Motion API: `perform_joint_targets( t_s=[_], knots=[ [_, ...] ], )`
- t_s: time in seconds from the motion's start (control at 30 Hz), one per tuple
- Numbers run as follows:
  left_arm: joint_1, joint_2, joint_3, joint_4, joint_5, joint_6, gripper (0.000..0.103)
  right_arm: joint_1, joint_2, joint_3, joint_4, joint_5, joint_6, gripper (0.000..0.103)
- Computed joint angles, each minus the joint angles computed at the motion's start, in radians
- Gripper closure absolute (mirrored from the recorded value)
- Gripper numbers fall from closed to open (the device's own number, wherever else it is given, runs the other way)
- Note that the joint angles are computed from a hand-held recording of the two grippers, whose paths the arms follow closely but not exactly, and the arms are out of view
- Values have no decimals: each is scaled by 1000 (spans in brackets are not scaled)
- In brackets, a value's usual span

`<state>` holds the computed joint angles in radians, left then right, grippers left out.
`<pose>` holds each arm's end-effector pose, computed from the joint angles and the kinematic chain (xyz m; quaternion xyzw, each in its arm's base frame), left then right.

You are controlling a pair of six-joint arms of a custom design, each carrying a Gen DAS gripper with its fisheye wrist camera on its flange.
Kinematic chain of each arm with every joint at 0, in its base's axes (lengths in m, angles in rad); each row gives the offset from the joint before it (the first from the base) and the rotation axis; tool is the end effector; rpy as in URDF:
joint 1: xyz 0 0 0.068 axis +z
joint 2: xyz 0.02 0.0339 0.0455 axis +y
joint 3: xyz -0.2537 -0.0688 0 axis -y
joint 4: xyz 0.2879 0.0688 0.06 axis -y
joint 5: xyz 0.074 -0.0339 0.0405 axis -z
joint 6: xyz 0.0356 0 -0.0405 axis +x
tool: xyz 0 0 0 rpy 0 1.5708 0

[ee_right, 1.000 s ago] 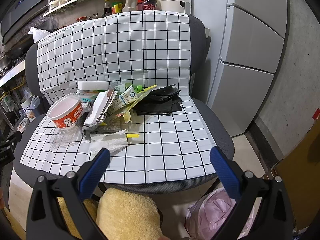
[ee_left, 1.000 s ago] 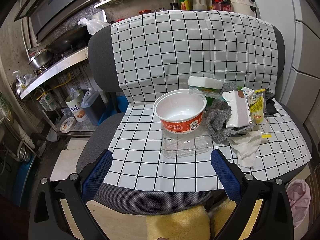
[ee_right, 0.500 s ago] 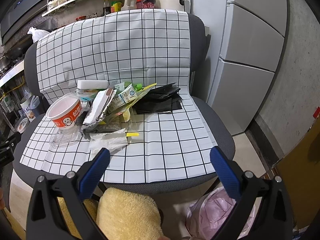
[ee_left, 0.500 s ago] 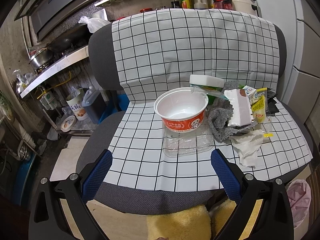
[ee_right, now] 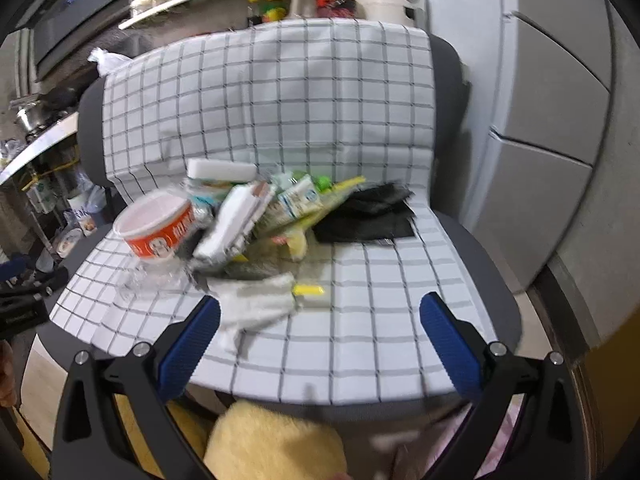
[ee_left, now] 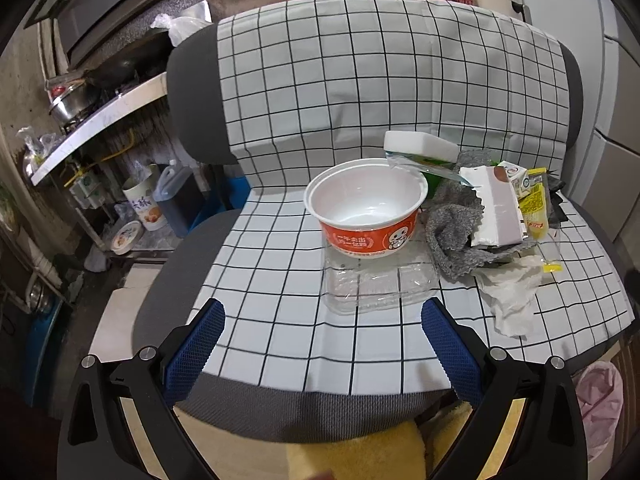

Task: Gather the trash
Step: 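Reach into the pile and grasp the white folded paper with the right tool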

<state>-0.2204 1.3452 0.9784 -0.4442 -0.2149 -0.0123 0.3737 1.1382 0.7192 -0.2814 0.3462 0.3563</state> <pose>0.3222 -0.0644 0.2347 0.0563 0.9225 0.0561 0.3778 0.2681 0.0922 0.2122 0.0648 0.8938 0.0023 0.4437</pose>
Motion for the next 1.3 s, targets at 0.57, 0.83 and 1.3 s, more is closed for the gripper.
perform_joint_targets(
  t_s=[0.57,0.83,1.3],
  knots=[
    [87,237,87,88,68,33,7,-58,507,315,173,-184,-95,15],
    [104,310,138,110,95,-3,7,-120,690,493,134,-335,-46,49],
    [75,264,82,146,102,23,8,-161,679,482,255,-523,16,96]
  ],
)
